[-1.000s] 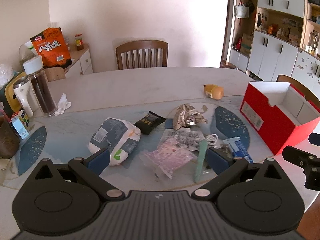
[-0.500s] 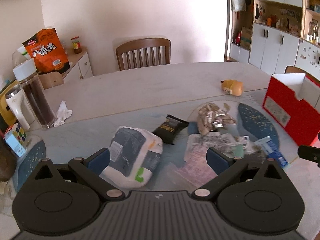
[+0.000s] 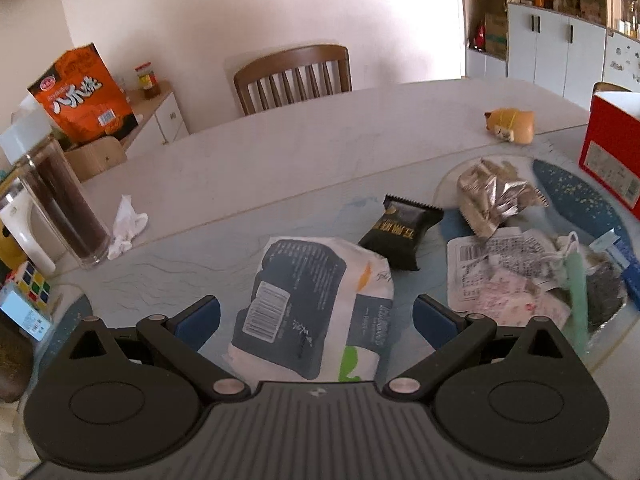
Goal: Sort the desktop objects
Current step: 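Grasp the tissue pack with the left gripper while the right grasps the blue snack bar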
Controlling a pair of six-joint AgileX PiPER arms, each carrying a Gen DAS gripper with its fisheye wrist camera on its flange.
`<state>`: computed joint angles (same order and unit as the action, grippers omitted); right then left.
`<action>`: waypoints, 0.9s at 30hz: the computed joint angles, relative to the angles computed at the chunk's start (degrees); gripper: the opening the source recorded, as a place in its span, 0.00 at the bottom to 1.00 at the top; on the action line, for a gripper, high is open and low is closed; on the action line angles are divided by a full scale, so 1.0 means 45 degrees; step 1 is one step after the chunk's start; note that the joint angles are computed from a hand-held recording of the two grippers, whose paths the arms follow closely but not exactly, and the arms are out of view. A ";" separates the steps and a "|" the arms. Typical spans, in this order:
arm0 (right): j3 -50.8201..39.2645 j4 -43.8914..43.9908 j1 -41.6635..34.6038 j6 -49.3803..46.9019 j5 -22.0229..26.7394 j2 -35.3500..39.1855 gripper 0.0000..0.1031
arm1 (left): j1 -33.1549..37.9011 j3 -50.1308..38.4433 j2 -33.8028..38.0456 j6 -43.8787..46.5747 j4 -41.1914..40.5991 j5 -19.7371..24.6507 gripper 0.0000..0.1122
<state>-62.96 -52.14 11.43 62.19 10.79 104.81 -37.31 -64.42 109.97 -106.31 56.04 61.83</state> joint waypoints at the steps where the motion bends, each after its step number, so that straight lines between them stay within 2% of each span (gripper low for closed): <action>1: -0.0056 0.0040 -0.0025 -0.0078 0.0022 0.0109 0.82 | 0.0069 0.0032 0.0044 0.0048 0.0045 -0.0105 0.92; 11: -0.0965 0.2513 -0.0196 -0.2699 0.0438 0.1244 0.78 | 0.0766 0.0228 0.0585 0.0377 0.0169 -0.1228 0.92; 20: -0.1442 0.4382 -0.0427 -0.4598 0.0335 0.1716 0.73 | 0.1109 0.0526 0.0754 0.0083 0.0383 -0.1826 0.91; 22: -0.1443 0.5331 -0.0557 -0.5430 0.0173 0.1731 0.72 | 0.1128 0.0664 0.0732 -0.0065 0.0482 -0.1943 0.91; 27: -0.1379 0.5205 -0.0601 -0.5243 0.0118 0.1690 0.67 | 0.1167 0.1042 0.0569 -0.0655 0.0913 -0.2333 0.86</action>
<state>-69.17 -28.72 8.72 38.60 11.32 112.42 -32.05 -59.74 112.53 -109.26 60.15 51.33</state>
